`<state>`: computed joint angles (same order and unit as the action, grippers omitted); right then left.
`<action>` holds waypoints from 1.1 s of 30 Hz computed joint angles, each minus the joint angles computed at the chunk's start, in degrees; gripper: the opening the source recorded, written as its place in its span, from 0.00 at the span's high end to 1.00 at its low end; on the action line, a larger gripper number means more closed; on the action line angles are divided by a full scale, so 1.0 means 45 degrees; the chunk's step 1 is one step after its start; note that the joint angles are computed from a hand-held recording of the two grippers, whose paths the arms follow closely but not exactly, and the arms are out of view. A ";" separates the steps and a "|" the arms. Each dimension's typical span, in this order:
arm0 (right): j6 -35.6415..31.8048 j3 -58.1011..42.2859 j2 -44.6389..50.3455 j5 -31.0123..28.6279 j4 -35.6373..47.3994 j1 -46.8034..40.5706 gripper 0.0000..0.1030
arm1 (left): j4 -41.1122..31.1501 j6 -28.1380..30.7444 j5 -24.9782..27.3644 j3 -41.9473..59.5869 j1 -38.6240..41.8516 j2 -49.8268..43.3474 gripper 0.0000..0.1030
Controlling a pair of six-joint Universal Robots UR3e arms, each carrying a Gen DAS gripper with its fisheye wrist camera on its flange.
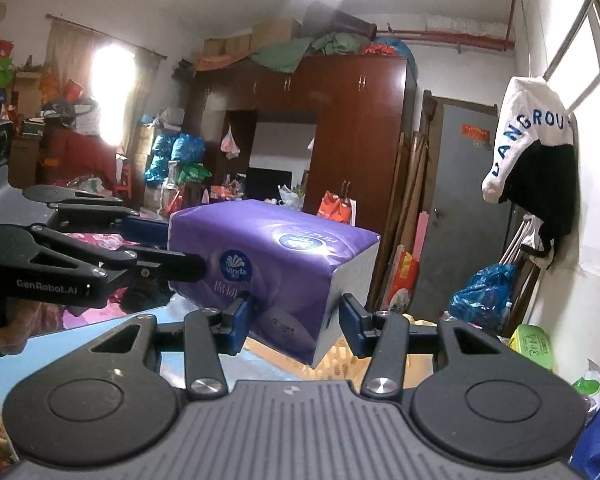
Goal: Organize objects
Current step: 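Lift the purple tissue pack with the left tool toward the white basket, then lower the tissue pack into the basket and open the left tool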
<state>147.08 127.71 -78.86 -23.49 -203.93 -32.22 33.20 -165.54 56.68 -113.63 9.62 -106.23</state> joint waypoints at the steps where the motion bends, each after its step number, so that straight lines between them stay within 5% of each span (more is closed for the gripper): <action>1: 0.0173 -0.0441 0.0335 -0.0314 0.0081 0.0273 0.51 | -0.0361 -0.0031 0.0091 0.0470 -0.0030 -0.0255 0.58; 23: -0.0979 -0.3356 0.0971 -0.5144 0.4786 0.2818 0.49 | -0.6025 0.0862 0.2883 0.5641 -0.1321 -0.3074 0.57; 24: -0.0964 -0.3380 0.0959 -0.5220 0.4749 0.2841 0.46 | -0.5820 0.0801 0.3225 0.5657 -0.1387 -0.3190 0.56; 26: -0.0649 -0.2834 0.0725 -0.5633 0.3846 0.2867 0.05 | -0.4941 0.0724 0.4022 0.5219 -0.1528 -0.3188 0.40; 28: -0.0470 -0.1875 0.0498 -0.5765 0.2181 0.2682 0.00 | -0.3885 0.0644 0.3707 0.4104 -0.1279 -0.2710 0.19; 33: -0.0051 0.1326 -0.2062 -0.3092 0.1958 0.0099 0.00 | -0.1226 0.0302 0.1961 -0.0186 -0.0037 -0.0287 0.16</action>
<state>146.85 133.68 -88.14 -37.41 -195.12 -31.78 27.68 -164.18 65.51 -114.47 9.45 -107.52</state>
